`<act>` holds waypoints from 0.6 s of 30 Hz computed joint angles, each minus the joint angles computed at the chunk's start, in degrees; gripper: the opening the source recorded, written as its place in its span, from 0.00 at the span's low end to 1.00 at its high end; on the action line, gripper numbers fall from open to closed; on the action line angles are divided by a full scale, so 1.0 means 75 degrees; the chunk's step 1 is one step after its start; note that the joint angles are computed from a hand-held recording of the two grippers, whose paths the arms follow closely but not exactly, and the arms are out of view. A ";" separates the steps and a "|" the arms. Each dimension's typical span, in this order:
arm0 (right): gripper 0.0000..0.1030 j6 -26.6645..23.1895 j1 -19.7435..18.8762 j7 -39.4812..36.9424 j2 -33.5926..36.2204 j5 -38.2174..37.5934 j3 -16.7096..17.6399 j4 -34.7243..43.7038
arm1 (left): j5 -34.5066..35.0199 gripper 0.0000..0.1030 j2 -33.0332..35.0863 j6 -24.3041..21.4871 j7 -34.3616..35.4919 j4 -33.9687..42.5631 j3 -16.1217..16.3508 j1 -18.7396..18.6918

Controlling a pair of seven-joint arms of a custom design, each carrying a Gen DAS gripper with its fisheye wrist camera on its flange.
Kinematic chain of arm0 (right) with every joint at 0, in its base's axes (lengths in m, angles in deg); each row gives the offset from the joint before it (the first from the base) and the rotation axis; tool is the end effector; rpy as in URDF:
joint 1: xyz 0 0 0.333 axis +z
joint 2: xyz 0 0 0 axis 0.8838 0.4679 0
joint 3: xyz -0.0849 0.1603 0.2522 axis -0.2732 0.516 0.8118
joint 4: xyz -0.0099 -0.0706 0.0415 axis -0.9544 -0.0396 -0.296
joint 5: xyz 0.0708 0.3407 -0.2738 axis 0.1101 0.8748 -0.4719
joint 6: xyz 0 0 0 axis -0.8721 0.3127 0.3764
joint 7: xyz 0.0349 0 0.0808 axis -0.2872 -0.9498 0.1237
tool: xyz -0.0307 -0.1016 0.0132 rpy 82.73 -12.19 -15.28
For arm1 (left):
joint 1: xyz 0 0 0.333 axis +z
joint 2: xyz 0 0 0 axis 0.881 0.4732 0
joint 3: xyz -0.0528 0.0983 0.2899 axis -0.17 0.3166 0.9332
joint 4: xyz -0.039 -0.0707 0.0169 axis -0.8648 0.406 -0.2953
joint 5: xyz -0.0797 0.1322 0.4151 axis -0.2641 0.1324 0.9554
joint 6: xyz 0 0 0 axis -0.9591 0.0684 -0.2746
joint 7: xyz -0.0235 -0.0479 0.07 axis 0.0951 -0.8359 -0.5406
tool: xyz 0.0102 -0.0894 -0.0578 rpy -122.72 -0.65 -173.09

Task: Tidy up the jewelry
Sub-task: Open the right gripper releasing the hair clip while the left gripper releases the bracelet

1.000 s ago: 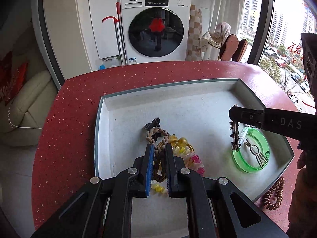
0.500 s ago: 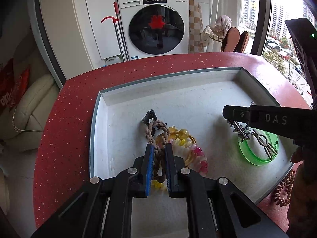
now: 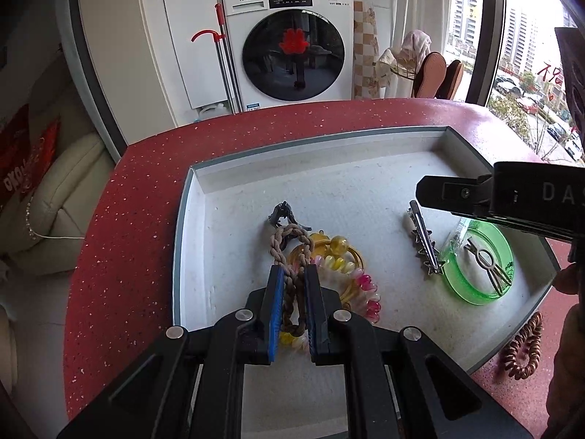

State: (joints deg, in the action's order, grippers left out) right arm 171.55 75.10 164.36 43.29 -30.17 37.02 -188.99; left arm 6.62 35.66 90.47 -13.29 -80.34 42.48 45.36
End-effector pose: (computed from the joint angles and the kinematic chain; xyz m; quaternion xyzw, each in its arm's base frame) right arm 0.6596 0.2250 0.5426 -0.6038 0.7141 -0.0506 0.3507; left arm 0.6448 -0.3410 0.5277 -0.6062 0.7245 -0.2323 0.2316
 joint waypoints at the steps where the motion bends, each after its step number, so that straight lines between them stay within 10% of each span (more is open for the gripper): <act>1: 0.49 0.0052 -0.0004 -0.0016 -0.0091 0.0039 0.0005 -0.0103 | 0.0010 0.28 -0.0014 0.0007 -0.0011 -0.0010 0.0000 0.0001; 18: 0.54 0.0029 0.0280 0.0425 -0.1113 -0.0816 -0.0321 -0.0997 | 0.0240 0.29 -0.0265 0.0110 -0.0375 -0.0217 0.0008 -0.0045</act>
